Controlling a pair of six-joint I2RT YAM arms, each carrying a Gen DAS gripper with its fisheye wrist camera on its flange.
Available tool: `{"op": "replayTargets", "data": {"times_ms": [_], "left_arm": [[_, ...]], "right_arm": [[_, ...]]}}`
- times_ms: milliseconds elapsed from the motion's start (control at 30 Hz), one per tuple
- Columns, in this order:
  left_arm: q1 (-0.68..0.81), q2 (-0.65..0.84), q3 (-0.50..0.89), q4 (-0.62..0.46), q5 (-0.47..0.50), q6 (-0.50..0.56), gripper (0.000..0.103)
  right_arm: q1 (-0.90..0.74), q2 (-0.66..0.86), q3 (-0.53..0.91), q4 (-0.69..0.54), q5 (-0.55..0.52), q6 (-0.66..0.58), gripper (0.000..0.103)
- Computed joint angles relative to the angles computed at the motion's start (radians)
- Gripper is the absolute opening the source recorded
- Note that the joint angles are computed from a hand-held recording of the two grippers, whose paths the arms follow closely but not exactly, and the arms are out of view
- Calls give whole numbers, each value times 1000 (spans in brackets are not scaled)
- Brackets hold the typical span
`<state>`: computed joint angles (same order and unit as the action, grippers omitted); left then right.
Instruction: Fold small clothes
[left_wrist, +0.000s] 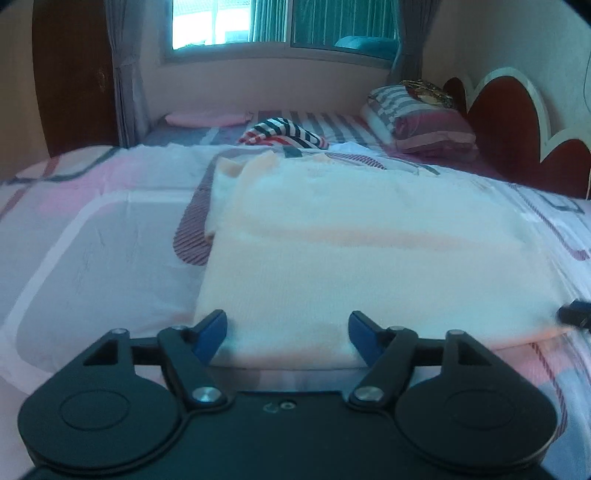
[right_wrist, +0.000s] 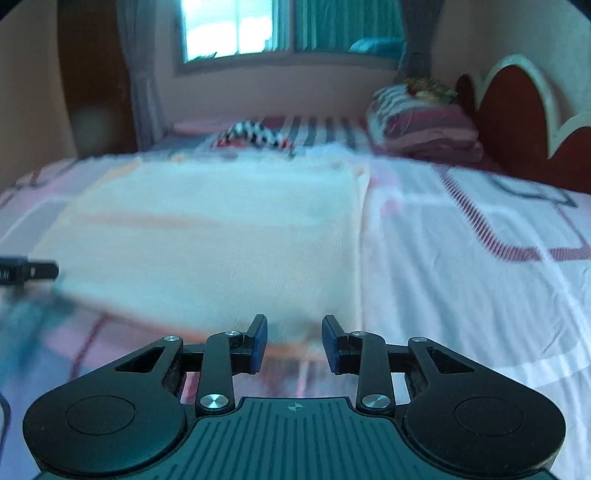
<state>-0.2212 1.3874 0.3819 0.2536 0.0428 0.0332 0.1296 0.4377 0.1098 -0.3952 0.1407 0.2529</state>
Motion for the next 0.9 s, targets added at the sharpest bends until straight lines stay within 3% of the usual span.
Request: {"op": "replayTargets", "data": {"times_ms": [67,133,200,267,367,467,633,867,900], "left_arm": [[-1,50,4,1,-10,-3,77],[-8,74,-25,73,-29,19,79],[-20,51,-14,29,-45,11,79],[-24,44,-2,0,-49,9,79],[-22,40,-6,-1,-47,14,80],[-17,53,-7,18,-44,21,80],[-18,61,-2,17,-43,10,81],[-3,51,2,-2,-17,28,81],[3,53,6,-8,-9,37,81]], "right_arm": [[-15,2,0,-13,13,3,29],[-82,68,-31,45,-40,-26,29],[-139,67,-15,25,-101,-53,28],[-160,58,16,-6,-105,-46,13],[-130,-47,13,-46,-74,-23,13],[-106,90,-20,55,-71,-34,13],[-215,51,-24,29,-178,-79,13],[-214,16,-23,-12,-179,-109,13],[-233,66,-26,39,-192,-128,13]]}}
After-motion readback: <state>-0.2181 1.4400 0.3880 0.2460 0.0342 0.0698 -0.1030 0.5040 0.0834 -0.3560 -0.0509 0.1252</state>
